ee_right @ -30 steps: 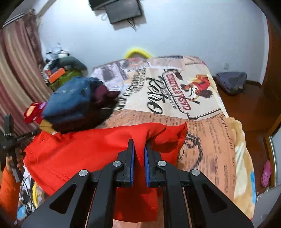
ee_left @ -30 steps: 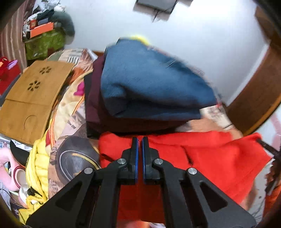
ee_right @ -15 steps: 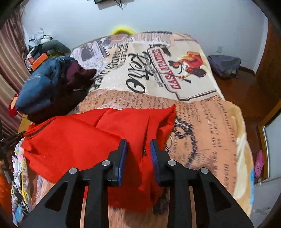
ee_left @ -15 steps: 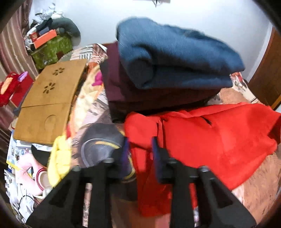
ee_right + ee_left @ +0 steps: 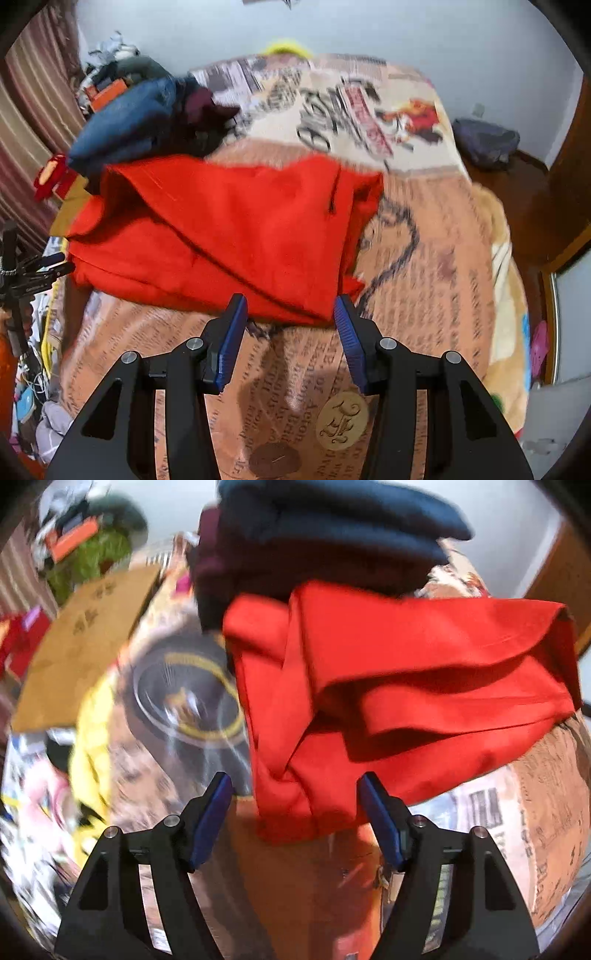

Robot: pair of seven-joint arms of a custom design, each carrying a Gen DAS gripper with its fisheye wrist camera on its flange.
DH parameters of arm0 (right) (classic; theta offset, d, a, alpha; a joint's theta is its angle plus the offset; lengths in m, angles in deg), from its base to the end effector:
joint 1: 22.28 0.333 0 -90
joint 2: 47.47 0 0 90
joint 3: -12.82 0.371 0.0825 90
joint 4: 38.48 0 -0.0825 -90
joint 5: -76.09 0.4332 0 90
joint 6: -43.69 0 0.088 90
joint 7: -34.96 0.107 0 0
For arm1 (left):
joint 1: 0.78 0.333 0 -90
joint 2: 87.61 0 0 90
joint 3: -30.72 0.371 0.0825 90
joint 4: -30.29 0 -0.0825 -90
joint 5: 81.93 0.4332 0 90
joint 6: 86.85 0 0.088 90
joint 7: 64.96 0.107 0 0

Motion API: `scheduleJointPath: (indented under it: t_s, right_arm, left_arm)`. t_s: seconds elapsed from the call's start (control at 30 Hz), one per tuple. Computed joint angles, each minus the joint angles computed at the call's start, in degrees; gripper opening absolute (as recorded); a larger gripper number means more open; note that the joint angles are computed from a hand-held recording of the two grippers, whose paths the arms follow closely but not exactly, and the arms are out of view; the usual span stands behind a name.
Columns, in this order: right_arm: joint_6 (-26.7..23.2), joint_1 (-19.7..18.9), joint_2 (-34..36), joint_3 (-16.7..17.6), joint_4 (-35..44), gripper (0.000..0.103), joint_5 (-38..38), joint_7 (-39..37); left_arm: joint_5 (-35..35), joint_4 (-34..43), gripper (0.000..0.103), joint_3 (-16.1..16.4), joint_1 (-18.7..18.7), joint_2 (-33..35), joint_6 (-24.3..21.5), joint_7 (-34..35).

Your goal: Fold large clothes

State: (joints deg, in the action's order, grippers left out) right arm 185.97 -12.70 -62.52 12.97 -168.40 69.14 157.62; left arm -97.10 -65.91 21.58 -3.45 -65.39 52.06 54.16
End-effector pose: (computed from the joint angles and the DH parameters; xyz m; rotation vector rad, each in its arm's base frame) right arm 0.5306 0.0916 0.5509 -1.5882 2.2046 -0.3895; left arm 0.7432 -0.1405 0.4456 -1.4733 2.5498 -0.6358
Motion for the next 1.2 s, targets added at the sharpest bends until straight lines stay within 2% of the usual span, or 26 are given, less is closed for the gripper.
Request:
scheduleJointPath:
  t_s: [0.13, 0.27, 0.37, 0.4, 0.47, 0.53, 0.57, 0.6, 0.63, 0.67, 0.83, 0.97, 1.1, 1.2]
  right_arm:
    - [-0.18, -0.78, 2.77, -0.58, 0.61, 0.045, 0.62, 0.97]
    - [3.96, -0.98, 4.72, -1.45, 0.96, 0.045, 3.25, 0.09]
    - [4.77, -0.68, 7.44, -2.38, 2.6, 0.049, 7.91, -3.53]
    - [4.91, -0.79, 8.03, -2.25, 2.86, 0.052, 8.63, -3.64]
    - [5.55, -1.21, 9.19, -1.93, 3.28, 0.053, 8.88, -3.33]
    - [5.85, -1.44, 9.45, -1.52, 3.37, 0.051, 8.17, -3.25]
    - [6.03, -1.49, 9.41, -1.39, 3.35, 0.048, 7.95, -3.43]
    - [6.82, -1.21, 9.17, -1.53, 2.98, 0.036, 9.45, -5.33]
    - [7.05, -0.9, 8.89, -1.7, 2.63, 0.021, 11.19, -7.35]
    - [7.01, -0.85, 8.59, -1.56, 2.39, 0.02, 11.24, -7.73]
    - [7.69, -0.63, 4.76, -0.73, 0.07, 0.014, 8.28, -6.47]
    - [7.69, 0.62, 0.23, -0.85, -2.4, 0.013, 8.97, -6.04]
    - [4.9, 2.5, -3.83, -0.33, -4.41, 0.013, 9.06, -6.21]
    - [3.57, 3.71, -6.54, 0.12, -6.24, 0.013, 9.4, -5.27]
  left_arm:
    - [-4.09, 3.29, 0.071, -0.91, 1.17, 3.26, -3.08, -1.57]
    - [-9.85, 6.02, 0.071, -3.19, 3.02, 5.27, -5.35, 0.75]
    - [-11.26, 8.38, 0.071, -3.51, 2.71, 7.15, -7.5, 1.15]
    - [-11.25, 8.89, 0.071, -3.41, 2.34, 7.66, -7.63, 0.82]
    - [-11.79, 8.85, 0.071, -3.59, 2.18, 7.73, -7.56, 0.94]
    - [-12.33, 9.07, 0.056, -3.97, 2.23, 7.8, -8.47, 1.65]
    - [-12.67, 9.44, 0.043, -4.36, 2.4, 7.95, -9.2, 2.89]
    - [-12.56, 8.64, 0.028, -4.29, 2.12, 7.38, -8.17, 3.7]
    - [-12.35, 7.8, 0.02, -4.21, 1.84, 6.79, -7.18, 4.52]
    - [-11.97, 7.17, 0.014, -4.14, 1.52, 6.13, -6.7, 5.19]
    - [-10.46, 5.49, 0.012, -3.1, 0.68, 3.37, -6.1, 4.42]
    - [-12.76, 1.58, 0.011, -3.62, 2.61, -1.55, -6.54, 10.34]
    - [-13.74, -2.8, 0.011, -2.53, 3.21, -6.02, -7.2, 14.86]
    - [-12.62, -5.42, 0.011, -1.16, 2.89, -7.86, -7.44, 15.21]
